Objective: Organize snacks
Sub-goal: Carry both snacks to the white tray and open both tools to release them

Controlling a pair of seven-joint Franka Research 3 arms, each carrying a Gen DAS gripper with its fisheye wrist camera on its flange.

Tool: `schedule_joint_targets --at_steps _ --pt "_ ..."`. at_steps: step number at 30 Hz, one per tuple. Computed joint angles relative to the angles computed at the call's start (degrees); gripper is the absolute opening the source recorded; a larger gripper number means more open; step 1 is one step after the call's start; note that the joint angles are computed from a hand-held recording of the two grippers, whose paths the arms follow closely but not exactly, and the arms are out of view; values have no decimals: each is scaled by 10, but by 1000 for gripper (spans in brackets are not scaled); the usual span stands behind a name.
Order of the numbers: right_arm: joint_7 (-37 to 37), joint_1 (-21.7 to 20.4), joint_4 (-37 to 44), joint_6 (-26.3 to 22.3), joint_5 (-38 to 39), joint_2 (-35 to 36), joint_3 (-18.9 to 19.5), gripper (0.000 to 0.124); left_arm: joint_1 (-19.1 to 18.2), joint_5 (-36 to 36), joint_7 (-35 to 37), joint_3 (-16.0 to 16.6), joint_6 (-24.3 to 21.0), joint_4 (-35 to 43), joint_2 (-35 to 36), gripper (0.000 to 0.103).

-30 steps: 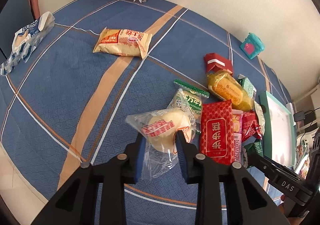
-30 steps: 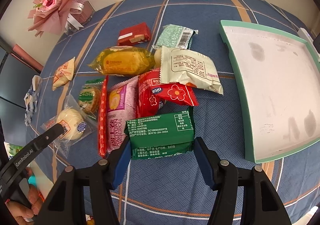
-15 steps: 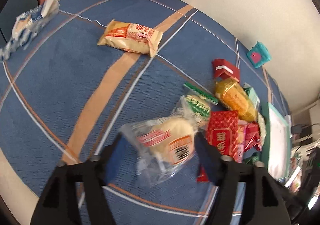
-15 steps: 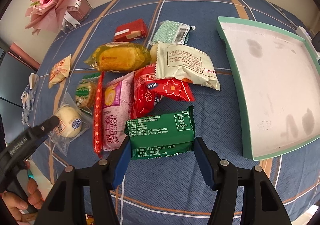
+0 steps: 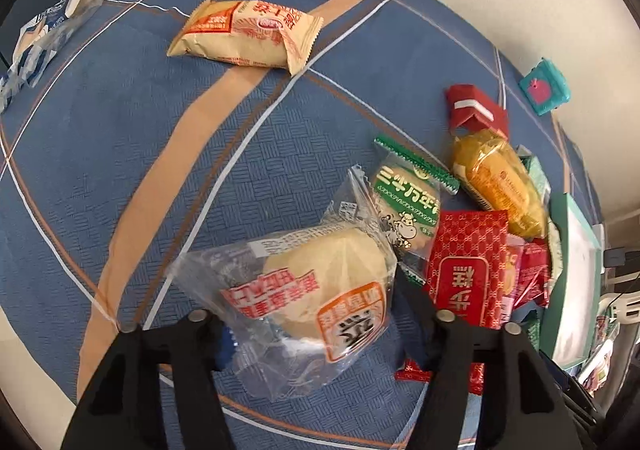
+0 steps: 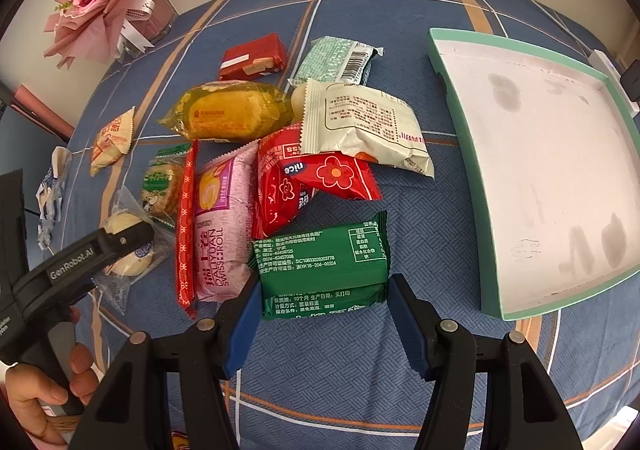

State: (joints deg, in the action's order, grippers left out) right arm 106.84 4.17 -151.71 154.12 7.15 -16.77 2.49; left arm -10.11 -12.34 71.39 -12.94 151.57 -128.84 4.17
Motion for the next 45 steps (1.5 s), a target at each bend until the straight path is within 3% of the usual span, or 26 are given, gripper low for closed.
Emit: schedule_joint_targets --at_steps 10,14,17,21,26,37,45 --pt "-13 4 -19 14 25 -36 -7 65 0 -90 58 13 25 -56 -60 60" --pt "-10 -6 -28 31 28 -57 -3 65 -11 -61 47 19 32 -53 -83 60" --pt "17 -37 -30 43 4 -66 9 65 -24 -53 45 16 23 -20 -71 60" --pt "116 -132 -29 47 -92 -75 61 65 -44 -37 41 -4 8 45 -33 60" --pt "200 -197 -19 35 -173 -67 60 65 -66 -15 62 -35 -32 146 35 60" --pt "330 -282 17 30 -296 -13 17 65 -127 69 69 -83 -31 337 210 60" --pt "413 -292 61 39 -384 46 -24 65 -173 115 78 -91 -69 478 321 61"
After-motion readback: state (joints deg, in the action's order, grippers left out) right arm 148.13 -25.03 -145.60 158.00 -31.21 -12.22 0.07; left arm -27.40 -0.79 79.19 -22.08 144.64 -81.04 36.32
